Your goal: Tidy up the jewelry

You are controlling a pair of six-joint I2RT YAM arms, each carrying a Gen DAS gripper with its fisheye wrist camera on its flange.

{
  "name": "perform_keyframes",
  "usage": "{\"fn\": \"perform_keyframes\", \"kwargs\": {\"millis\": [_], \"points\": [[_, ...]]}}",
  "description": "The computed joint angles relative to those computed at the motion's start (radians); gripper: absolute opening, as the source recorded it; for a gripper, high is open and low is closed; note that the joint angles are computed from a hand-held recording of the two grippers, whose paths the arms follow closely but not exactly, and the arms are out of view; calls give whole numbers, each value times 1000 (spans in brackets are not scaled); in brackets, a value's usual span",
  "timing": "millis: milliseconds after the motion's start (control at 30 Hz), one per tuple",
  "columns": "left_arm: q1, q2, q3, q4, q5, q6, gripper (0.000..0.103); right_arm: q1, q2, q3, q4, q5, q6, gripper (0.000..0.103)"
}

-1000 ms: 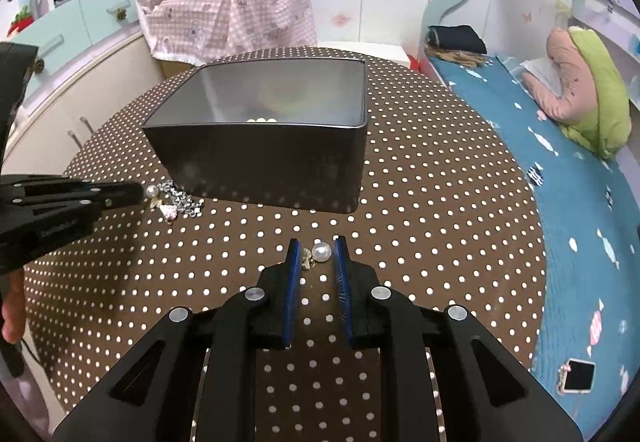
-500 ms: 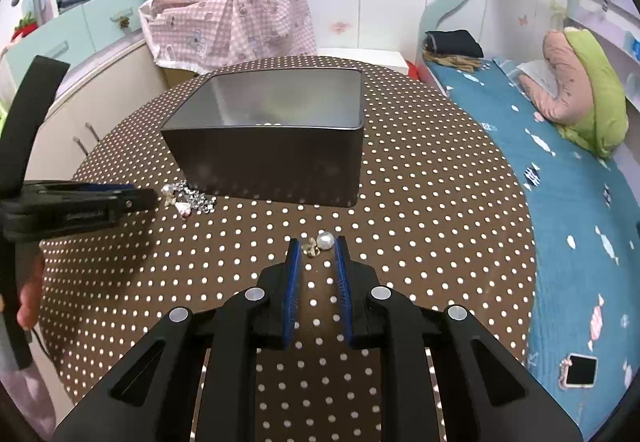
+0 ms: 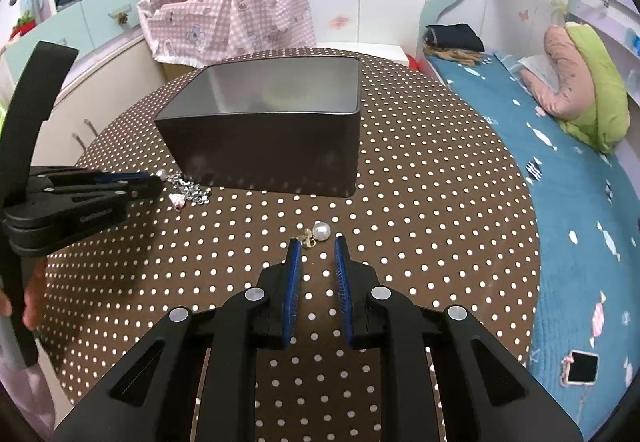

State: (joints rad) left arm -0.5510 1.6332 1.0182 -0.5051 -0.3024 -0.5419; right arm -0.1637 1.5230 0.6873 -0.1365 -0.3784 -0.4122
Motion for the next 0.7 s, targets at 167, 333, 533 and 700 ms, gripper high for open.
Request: {"fn": "perform_keyframes", "kwargs": {"millis": [167,333,533,700], "points": [[28,-70,-60,25,52,-4,9,-2,4,-2,8,-4,3,18],[-6,-130,-87,-21,4,-36,9,-7,-12,-4,11,-17,3,18],[-25,-176,-88,-41,-3,-50,9,-28,-72,-8,-6,-41,5,18],[-37,-228,-77,-70,-25,-48,9,-43,-107,9,-15,-53,5,18]]}}
